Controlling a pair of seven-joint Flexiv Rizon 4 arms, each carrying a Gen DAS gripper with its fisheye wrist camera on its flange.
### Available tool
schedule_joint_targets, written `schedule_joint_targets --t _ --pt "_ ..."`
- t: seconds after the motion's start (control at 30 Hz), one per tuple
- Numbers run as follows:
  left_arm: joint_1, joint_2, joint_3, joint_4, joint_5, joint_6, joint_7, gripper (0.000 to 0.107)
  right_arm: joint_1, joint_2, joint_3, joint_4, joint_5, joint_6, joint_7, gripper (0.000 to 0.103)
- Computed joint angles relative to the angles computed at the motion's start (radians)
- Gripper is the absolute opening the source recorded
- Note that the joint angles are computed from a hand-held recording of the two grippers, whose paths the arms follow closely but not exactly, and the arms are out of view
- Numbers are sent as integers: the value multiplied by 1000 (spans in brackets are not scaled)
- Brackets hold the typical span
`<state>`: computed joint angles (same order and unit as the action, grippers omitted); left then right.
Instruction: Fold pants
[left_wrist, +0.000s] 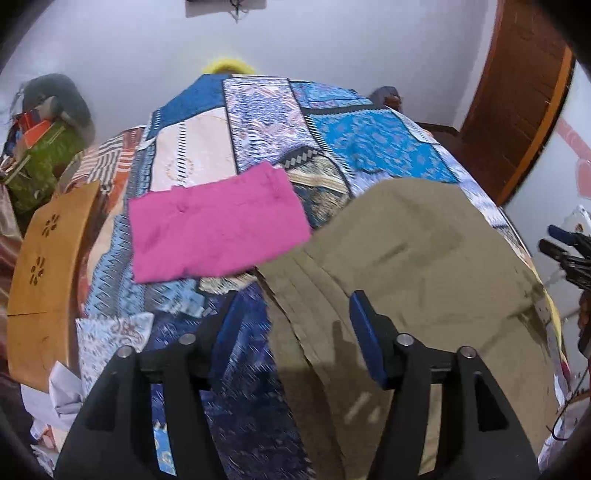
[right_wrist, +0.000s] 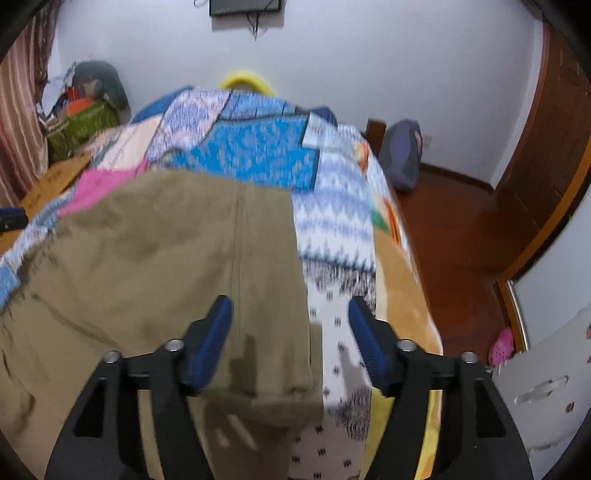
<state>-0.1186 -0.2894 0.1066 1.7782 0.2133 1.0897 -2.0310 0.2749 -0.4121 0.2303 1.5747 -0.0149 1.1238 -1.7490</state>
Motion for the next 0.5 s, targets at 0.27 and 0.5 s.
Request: schedule_joint_targets --t 0.27,0.5 --pt "55 -102 -21 -83 -100 -43 53 70 41 -132 -16 -175 -33 -22 18 71" --pt "69 -182 -34 -131 -174 -65 149 76 56 -308 0 -427 -40 -178 -2 71"
